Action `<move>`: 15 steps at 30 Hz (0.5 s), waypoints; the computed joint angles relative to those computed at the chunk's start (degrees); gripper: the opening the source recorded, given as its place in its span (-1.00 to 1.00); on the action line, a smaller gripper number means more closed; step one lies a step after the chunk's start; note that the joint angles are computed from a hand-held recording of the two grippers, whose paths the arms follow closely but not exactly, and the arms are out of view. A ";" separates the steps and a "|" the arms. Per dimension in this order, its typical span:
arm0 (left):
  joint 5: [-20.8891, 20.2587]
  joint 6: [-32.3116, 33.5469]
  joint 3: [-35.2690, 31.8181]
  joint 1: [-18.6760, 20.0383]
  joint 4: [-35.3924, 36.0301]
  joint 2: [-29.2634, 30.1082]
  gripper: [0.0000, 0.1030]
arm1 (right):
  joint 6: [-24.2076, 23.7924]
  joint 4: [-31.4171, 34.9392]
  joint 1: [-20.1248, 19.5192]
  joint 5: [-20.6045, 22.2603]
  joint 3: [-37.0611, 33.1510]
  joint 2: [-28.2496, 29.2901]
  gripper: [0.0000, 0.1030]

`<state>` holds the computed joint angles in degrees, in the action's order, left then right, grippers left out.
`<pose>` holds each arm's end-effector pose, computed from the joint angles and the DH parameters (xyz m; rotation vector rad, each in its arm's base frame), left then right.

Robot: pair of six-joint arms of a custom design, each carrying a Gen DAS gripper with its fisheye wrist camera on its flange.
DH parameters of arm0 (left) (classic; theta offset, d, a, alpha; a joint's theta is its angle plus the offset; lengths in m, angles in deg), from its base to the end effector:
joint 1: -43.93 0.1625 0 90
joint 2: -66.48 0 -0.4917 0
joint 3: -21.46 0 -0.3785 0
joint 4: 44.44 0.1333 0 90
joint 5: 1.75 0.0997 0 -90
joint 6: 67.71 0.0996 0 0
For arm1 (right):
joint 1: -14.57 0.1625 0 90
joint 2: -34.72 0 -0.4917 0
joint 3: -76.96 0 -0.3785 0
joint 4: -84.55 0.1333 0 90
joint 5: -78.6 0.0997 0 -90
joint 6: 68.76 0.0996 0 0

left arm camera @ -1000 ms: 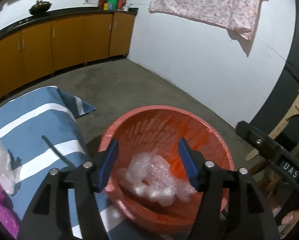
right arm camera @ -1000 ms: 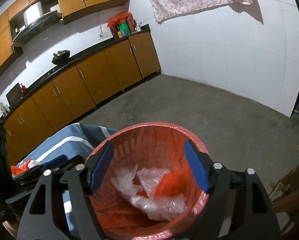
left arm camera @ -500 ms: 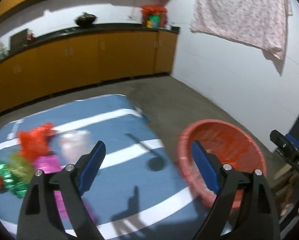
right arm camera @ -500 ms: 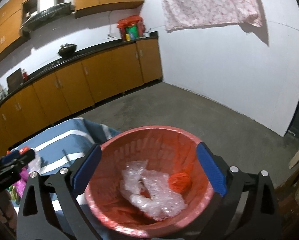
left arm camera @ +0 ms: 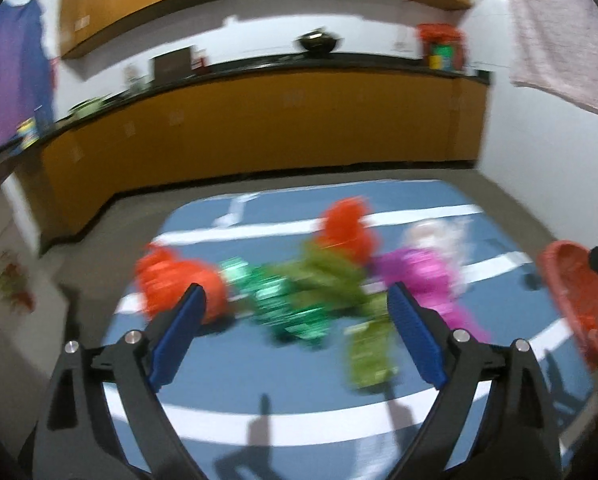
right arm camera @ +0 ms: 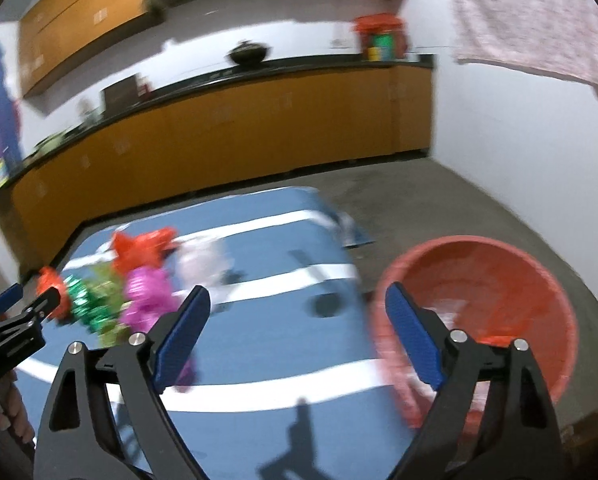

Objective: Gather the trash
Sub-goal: 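Grasp a pink bag with the right tool while the left grasps a red bag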

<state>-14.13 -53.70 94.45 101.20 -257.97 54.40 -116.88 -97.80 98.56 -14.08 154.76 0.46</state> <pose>-0.2005 -0.7385 0.0134 -0.0858 1.8203 -1.1965 0.0419 -0.8302 0.1881 0.8858 -2.3759 0.9974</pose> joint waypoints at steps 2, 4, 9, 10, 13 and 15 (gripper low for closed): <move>1.95 -1.09 3.23 0.57 -2.24 -1.50 0.75 | -1.25 2.70 1.05 -0.49 -0.08 1.06 0.51; 3.83 -3.70 6.74 1.24 -3.01 -3.19 0.75 | -1.68 4.52 1.96 -1.05 -0.34 2.26 0.46; 4.83 -17.45 16.06 2.95 2.51 -8.14 0.75 | -3.33 5.74 3.48 -2.77 -0.83 5.12 0.35; 4.80 -19.54 17.25 2.99 3.27 -8.60 0.75 | -3.58 5.91 3.83 -3.33 -1.45 5.94 0.35; 3.91 -21.04 18.89 3.58 2.25 -9.73 0.75 | -3.10 6.34 4.60 -4.49 -3.58 7.97 0.35; 3.08 -18.30 18.51 3.89 -0.98 -9.53 0.75 | -2.88 6.83 4.91 -5.25 -5.03 9.01 0.35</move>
